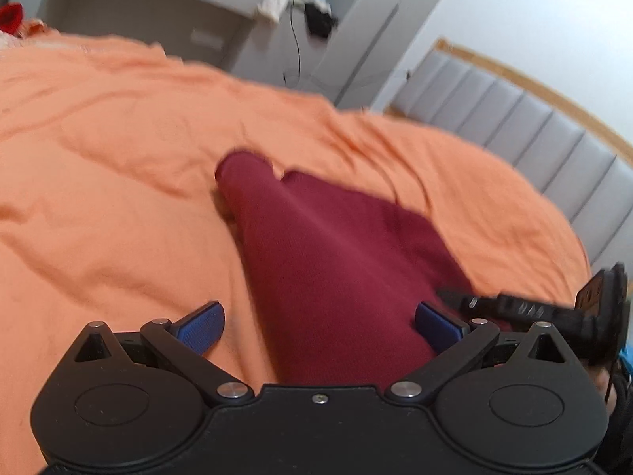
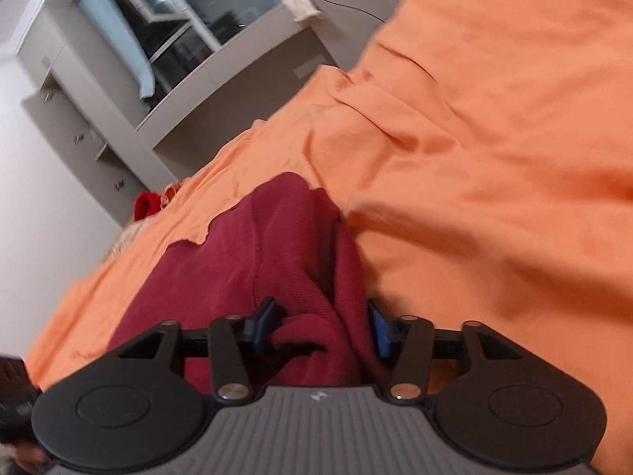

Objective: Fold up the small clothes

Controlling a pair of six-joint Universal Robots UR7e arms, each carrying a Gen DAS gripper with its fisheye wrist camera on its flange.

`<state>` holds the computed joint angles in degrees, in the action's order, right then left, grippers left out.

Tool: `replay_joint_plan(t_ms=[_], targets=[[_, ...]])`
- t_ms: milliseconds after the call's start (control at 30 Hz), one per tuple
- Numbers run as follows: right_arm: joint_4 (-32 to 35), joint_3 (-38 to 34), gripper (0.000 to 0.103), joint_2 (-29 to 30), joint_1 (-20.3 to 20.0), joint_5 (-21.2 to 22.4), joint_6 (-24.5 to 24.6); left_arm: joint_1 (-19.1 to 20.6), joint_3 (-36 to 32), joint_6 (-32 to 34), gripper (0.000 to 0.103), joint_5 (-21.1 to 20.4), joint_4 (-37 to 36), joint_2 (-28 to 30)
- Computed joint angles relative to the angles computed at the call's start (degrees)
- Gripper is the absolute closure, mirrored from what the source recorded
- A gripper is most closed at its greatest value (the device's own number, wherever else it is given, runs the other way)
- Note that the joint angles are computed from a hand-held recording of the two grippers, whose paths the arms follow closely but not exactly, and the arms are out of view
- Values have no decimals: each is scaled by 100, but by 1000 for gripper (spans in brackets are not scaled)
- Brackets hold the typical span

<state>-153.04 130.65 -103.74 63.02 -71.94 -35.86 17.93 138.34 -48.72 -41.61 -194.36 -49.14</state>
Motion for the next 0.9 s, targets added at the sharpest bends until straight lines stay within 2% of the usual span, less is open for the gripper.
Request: replay_joint_plan(t_ms=[67,133,267,367,500,900], targets=[[268,-171,40,109,-60,108,265,111,-23,268,0,-129,-234,78],[575,-428,39,283,-50,225,450,198,-44,422,0,-251,-270,60],[805,-752,40,639,9,355,329,353,-58,613,0,-481,-382,40],[652,-656,40,680,60,307,286,422,-40,514,0,-572,-435,21],[304,-415,40,599,135,171,31,377,-55,488,0,-466,-499,119],[139,-289,39,548,42,287,217,291,-25,428,0,-348,-516,160]])
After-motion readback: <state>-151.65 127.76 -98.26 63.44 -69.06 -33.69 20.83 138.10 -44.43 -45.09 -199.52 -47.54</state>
